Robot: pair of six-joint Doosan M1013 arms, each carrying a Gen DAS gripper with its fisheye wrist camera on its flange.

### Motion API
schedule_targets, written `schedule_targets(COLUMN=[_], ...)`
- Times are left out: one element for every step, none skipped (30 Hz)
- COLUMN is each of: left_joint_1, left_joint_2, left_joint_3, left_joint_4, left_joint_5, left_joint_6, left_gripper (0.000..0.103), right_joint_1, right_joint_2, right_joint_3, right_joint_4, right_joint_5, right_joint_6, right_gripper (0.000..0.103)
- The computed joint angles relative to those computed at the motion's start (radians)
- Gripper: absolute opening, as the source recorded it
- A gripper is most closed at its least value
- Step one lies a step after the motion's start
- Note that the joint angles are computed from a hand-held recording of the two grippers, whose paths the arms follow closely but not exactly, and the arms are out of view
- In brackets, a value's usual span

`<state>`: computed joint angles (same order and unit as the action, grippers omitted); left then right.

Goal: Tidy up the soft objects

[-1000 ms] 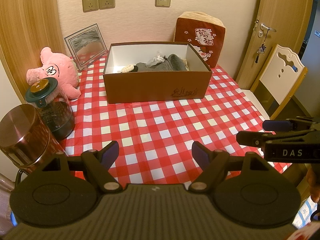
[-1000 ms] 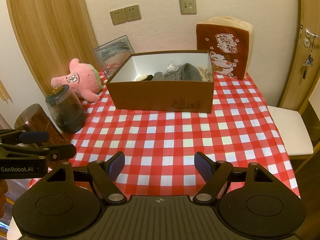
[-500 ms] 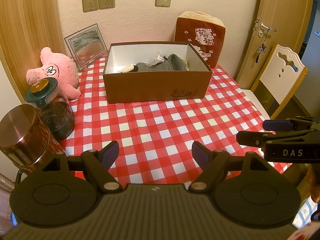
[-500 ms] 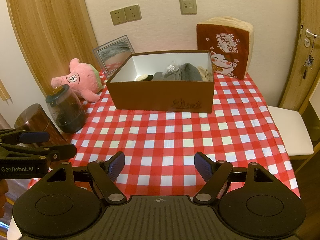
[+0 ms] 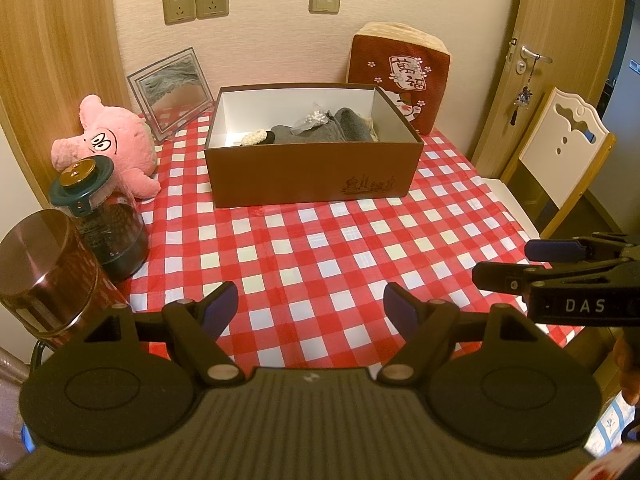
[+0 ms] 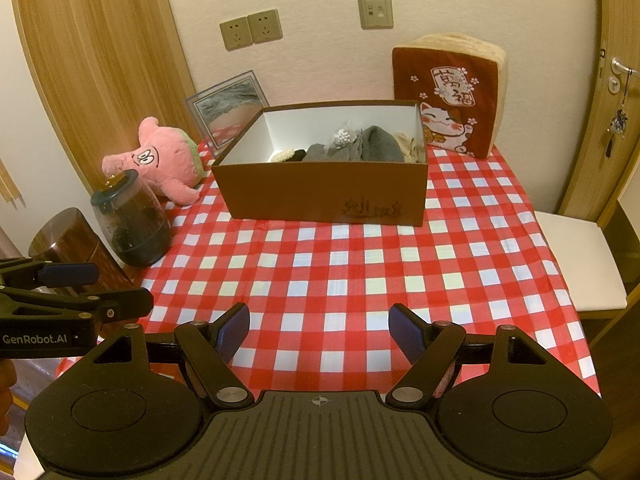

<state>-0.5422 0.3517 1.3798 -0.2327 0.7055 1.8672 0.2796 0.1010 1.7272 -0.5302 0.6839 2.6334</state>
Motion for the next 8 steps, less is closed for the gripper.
schedule_targets(left_joint_1=[0.000,-0.001,-0.001,-0.001,-0.001,0.000,0.000,0.000], left_joint_2=[0.001,0.002,0.001,0.001,0.002,0.001,0.002,0.004], left_joint_3=[-0.001,-0.002,-0.001,-0.001,-0.002,-0.002,-0.003,-0.005], left_joint_4=[0.000,0.002,0.003,0.002,0.003,0.002,0.004,0.005], left_joint_5=[0.001,0.002,-0.001,0.000,0.000,0.001,0.001,0.003], left_joint_6=[0.000,-0.002,-0.003,-0.002,-0.002,-0.001,-0.004,-0.005], left_gripper=[0.078,0.078,0.078,0.078,0.078,0.078,0.078,0.078], right_joint_1=[-0.001,0.000,-0.001,-0.001,-0.002,-0.001,-0.002,-0.001], right_joint_2=[-0.001,0.000,-0.001,-0.001,-0.002,-0.001,-0.001,-0.001], right_joint_3=[0.001,0.000,0.001,0.001,0.001,0.001,0.001,0.000], right_joint_4=[0.001,0.002,0.003,0.004,0.006,0.003,0.005,0.005], right_joint_5=[-0.001,0.000,0.001,-0.001,-0.001,0.000,-0.001,0.001], right_joint_6=[-0.001,-0.001,-0.002,-0.004,-0.008,-0.003,-0.006,-0.006], right_gripper=[0.076,0.076,0.076,0.076,0.076,0.076,0.076,0.076])
